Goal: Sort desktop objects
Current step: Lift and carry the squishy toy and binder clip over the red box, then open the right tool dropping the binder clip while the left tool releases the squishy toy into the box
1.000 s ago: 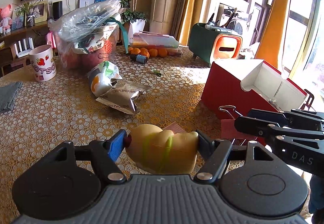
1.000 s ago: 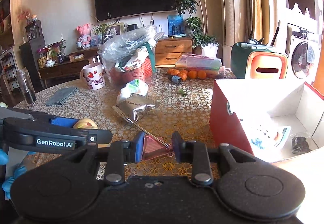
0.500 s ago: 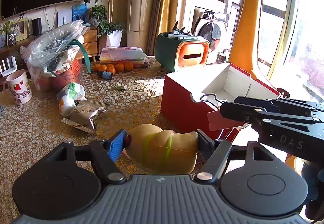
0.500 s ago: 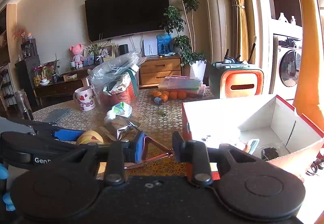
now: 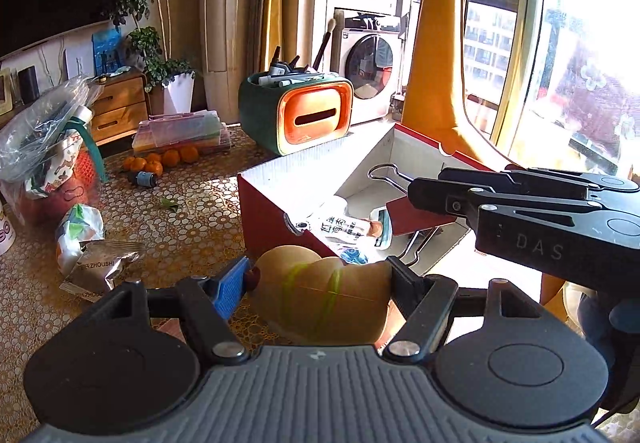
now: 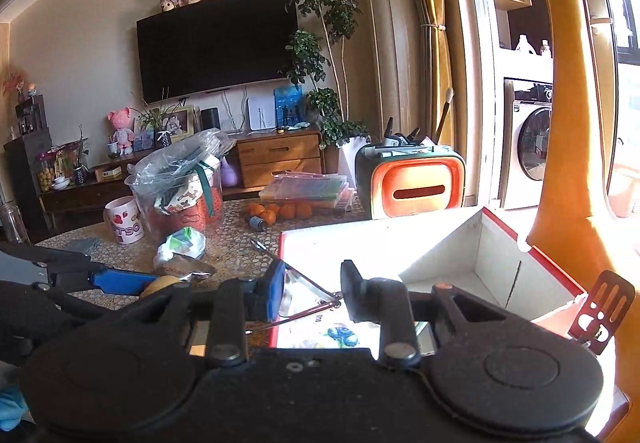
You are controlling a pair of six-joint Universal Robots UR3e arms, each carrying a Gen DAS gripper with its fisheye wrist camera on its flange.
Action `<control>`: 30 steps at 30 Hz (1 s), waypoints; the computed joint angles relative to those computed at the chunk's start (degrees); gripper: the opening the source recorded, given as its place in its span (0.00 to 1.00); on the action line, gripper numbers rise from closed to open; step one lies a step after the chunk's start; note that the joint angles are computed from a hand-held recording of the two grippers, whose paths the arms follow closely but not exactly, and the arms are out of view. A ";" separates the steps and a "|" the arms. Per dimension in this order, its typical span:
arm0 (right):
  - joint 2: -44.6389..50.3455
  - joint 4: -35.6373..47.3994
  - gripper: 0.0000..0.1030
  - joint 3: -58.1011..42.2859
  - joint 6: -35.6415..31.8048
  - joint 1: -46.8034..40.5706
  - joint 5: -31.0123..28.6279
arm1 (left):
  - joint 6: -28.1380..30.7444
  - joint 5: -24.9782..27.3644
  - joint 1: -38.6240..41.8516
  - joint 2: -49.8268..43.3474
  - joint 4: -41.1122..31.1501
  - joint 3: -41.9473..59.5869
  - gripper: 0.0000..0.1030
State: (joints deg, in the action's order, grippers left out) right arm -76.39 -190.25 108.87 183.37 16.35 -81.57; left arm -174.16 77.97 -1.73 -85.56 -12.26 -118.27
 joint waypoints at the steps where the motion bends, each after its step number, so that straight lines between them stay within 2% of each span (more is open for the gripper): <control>1: -0.04 -0.16 0.28 0.17 -0.12 -0.62 0.29 | -0.05 0.55 -0.87 -1.12 0.11 1.02 0.71; 9: 1.19 -0.80 0.28 0.00 -1.27 -6.04 3.10 | 0.54 4.54 -7.03 -11.93 -1.67 12.74 0.71; 12: 2.29 0.01 0.28 -0.99 -1.19 -8.10 4.12 | 0.83 5.27 -8.40 -15.89 -5.69 18.34 0.71; 19: 5.05 1.74 0.28 -2.57 -1.32 -11.77 5.43 | 1.71 6.39 -9.57 -23.96 -9.67 28.34 0.71; 24: 7.55 2.84 0.28 -4.25 -1.78 -12.61 5.25 | 2.19 6.64 -9.48 -30.43 -15.13 37.89 0.71; 30: 10.38 5.07 0.28 -6.88 -3.15 -13.15 5.08 | 1.97 7.60 -8.78 -40.42 -27.80 55.41 0.71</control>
State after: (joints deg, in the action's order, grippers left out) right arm -66.02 -185.18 101.99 180.22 3.20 -76.50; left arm -172.19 85.57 -10.52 -125.98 -40.06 -62.86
